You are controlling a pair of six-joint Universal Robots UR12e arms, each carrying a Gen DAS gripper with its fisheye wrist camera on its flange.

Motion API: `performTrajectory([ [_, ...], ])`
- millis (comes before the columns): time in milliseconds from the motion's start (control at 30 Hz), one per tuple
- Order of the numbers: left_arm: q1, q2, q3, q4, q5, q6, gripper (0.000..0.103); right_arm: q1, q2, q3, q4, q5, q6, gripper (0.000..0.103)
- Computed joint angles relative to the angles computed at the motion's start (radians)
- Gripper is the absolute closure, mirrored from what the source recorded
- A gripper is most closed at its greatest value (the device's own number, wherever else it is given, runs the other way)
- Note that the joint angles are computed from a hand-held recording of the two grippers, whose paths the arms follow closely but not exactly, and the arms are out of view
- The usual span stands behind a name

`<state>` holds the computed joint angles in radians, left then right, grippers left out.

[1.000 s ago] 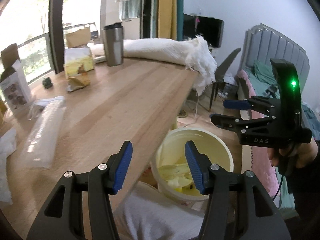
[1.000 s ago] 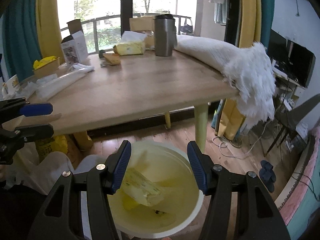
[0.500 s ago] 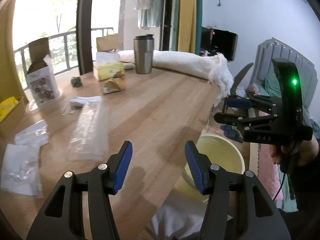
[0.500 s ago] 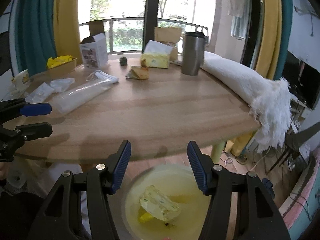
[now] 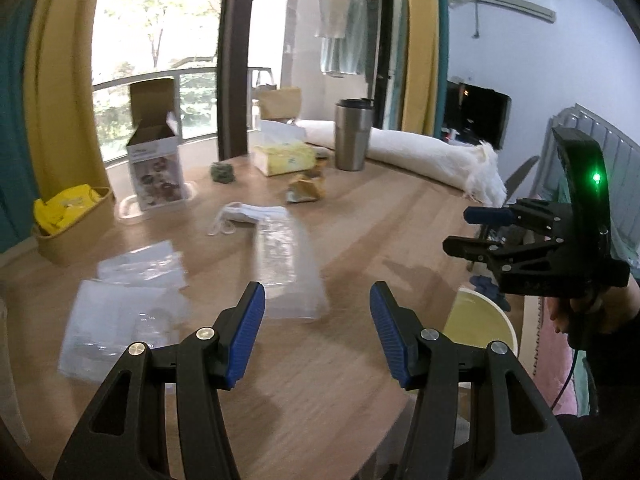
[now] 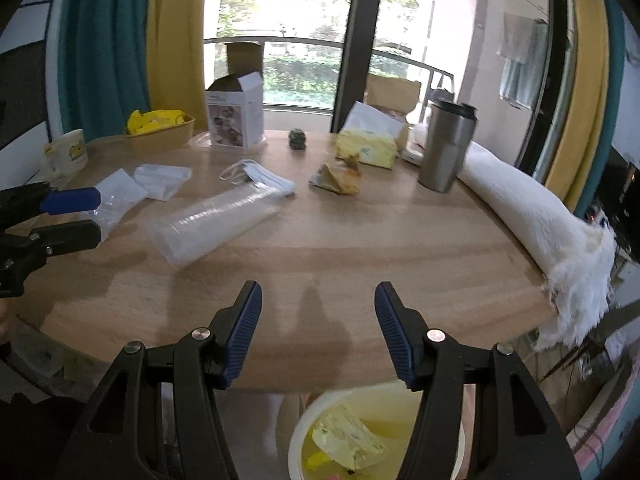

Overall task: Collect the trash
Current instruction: 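Move both open grippers back over the clear plastic bags on the table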

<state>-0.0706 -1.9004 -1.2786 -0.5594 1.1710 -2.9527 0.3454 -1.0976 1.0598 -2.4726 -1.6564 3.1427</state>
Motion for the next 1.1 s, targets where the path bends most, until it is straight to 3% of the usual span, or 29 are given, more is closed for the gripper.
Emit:
performTrajectory([
  [700,0.099,-0.023,0.031,-0.014,0.045,-0.028,0.045,0.053,0.183,-0.314,0.152,0.036,-0.07,0.04],
  [1100,0.099,-0.065,0.094,-0.179,0.05,0.065,0.045,0.062,0.305,-0.52,0.288,0.082,-0.069,0.033],
])
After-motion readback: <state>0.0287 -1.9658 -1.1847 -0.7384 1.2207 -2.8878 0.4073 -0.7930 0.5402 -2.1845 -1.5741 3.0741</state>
